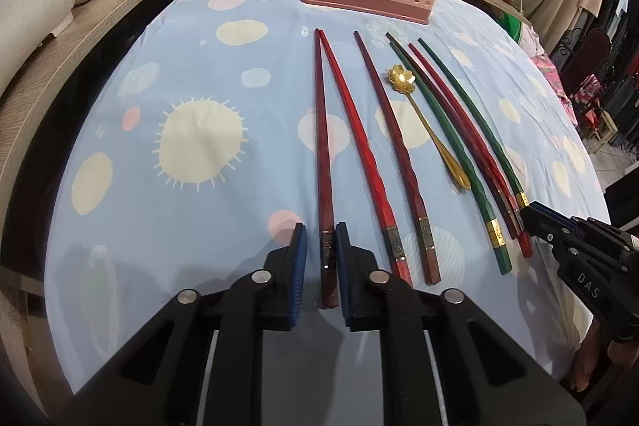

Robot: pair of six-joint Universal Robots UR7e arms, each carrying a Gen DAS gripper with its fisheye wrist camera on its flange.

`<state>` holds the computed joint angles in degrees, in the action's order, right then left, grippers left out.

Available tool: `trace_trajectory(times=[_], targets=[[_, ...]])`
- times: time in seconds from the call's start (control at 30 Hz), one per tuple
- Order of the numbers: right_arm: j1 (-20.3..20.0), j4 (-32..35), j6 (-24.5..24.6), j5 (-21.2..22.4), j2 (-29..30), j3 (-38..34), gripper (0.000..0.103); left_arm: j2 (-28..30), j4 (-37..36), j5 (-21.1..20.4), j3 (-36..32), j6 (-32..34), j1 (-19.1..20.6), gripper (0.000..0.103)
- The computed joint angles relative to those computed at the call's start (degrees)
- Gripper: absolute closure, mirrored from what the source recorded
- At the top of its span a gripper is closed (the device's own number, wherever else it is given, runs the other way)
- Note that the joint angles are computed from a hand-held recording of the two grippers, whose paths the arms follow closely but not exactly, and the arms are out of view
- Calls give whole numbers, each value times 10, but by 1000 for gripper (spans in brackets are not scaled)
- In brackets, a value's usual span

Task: Organize utensils
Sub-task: 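Close the left tool on the red chopstick while the right tool closes on the green chopstick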

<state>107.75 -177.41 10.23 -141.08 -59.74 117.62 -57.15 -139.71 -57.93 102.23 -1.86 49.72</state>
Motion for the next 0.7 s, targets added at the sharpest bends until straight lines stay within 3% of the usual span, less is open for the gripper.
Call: trace_trajectory(times=[0.13,0.5,0.7], targets=[[3,10,14,-10,2,-3,96,-3,-2,-17,-1,5,8,96],[5,57,69,-5,-12,-8,96,-5,34,-35,-25,0,15,96],[17,56,61,-4,-29,-7,96,-17,30,-28,-20,-14,5,96]])
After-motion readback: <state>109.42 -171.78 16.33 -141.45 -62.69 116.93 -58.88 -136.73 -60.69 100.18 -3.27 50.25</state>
